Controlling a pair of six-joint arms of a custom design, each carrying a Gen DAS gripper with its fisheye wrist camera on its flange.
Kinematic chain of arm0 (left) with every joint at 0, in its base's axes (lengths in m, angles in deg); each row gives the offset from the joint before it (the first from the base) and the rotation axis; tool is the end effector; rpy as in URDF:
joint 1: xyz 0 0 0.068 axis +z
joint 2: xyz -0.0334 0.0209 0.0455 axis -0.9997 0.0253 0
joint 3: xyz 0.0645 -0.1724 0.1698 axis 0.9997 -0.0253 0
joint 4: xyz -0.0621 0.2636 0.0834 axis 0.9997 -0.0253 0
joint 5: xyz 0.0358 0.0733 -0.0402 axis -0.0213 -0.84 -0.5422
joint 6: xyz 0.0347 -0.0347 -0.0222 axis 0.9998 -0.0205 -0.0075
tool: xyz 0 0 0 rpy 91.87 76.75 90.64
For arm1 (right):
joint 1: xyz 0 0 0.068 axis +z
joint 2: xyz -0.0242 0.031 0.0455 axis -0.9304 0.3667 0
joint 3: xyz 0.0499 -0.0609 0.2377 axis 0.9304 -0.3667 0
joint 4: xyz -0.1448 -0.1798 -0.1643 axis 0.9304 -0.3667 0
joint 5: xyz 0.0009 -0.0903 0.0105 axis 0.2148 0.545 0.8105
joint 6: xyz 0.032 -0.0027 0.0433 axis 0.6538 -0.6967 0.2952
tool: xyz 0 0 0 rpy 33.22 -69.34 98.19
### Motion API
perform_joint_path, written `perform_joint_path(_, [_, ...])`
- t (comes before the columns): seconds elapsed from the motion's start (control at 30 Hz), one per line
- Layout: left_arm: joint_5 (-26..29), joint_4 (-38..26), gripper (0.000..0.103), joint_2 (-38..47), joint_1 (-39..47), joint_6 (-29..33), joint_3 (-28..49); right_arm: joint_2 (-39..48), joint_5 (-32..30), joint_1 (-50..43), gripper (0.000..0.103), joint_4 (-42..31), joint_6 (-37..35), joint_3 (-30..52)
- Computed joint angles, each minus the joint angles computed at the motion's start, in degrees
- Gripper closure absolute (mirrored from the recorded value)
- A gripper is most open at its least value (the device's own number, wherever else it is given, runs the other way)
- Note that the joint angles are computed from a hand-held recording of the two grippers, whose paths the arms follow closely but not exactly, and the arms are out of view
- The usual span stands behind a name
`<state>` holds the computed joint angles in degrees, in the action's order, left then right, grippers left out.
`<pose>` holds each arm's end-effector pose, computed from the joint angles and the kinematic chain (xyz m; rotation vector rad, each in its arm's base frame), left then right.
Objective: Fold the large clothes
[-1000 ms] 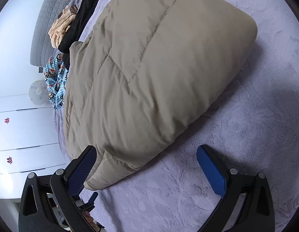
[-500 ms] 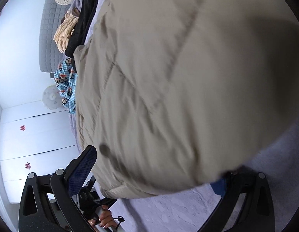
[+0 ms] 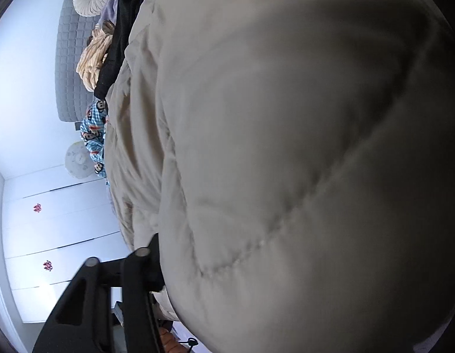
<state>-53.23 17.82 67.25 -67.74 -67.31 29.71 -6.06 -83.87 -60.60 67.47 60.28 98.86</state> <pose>0.3744 0.1197 0.1431 -0.3131 2.6658 -0.7954 0.2452 0.0486 0.1019 1.3441 2.2284 1.1742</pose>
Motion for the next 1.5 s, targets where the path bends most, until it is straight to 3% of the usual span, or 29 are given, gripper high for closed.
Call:
perform_joint_path(0.1, [-1.4, 1.2, 0.081, -6.5, -1.7, 6.6, -2.7, -5.8, 2.6, 1.7, 0.073, -4.7, -0.8, -0.4])
perform_joint_path(0.2, [-0.9, -0.3, 0.081, -8.8, -2.7, 11.8, -1.7, -12.5, 5.4, 4.1, 0.077, -8.8, -0.2, -1.7])
perform_joint_path(0.4, [2.3, -8.4, 0.081, -9.2, 0.0, 20.3, 1.6, -24.2, 13.2, 12.8, 0.077, -20.0, 3.5, -2.3])
perform_joint_path(0.53, [3.1, -18.9, 0.081, -12.1, 9.1, 33.9, -1.4, -32.1, 17.5, 21.1, 0.077, -28.5, 7.3, -3.0])
perform_joint_path(0.67, [0.9, -25.2, 0.081, -15.7, 15.9, 42.7, -6.6, -39.6, 21.4, 29.9, 0.077, -35.7, 13.6, -4.3])
perform_joint_path(0.9, [-5.8, -26.5, 0.081, -22.8, 22.8, 47.6, -17.1, -55.5, 28.5, 43.2, 0.076, -44.7, 22.9, -10.8])
perform_joint_path(0.97, [-8.2, -26.9, 0.081, -23.6, 24.2, 46.4, -17.4, -62.1, 27.2, 42.6, 0.065, -49.5, 24.7, -12.6])
perform_joint_path(1.07, [-10.7, -29.2, 0.081, -23.7, 26.8, 47.2, -14.7, -60.9, 25.5, 42.7, 0.055, -54.1, 23.9, -9.4])
perform_joint_path(1.2, [-12.2, -30.5, 0.081, -26.6, 30.7, 50.2, -11.4, -55.4, 31.3, 53.5, 0.053, -63.2, 23.0, 0.3])
perform_joint_path(1.37, [-8.3, -29.4, 0.081, -26.5, 29.2, 45.8, -6.7, -44.4, 40.5, 64.0, 0.056, -66.3, 17.6, 13.0])
perform_joint_path(1.43, [-9.8, -25.4, 0.081, -26.3, 25.2, 42.8, -9.1, -40.3, 42.3, 63.5, 0.056, -67.9, 15.7, 16.3])
perform_joint_path(1.5, [-16.2, -18.6, 0.081, -26.5, 21.4, 40.7, -14.3, -37.2, 40.6, 59.2, 0.056, -67.8, 13.3, 17.1])
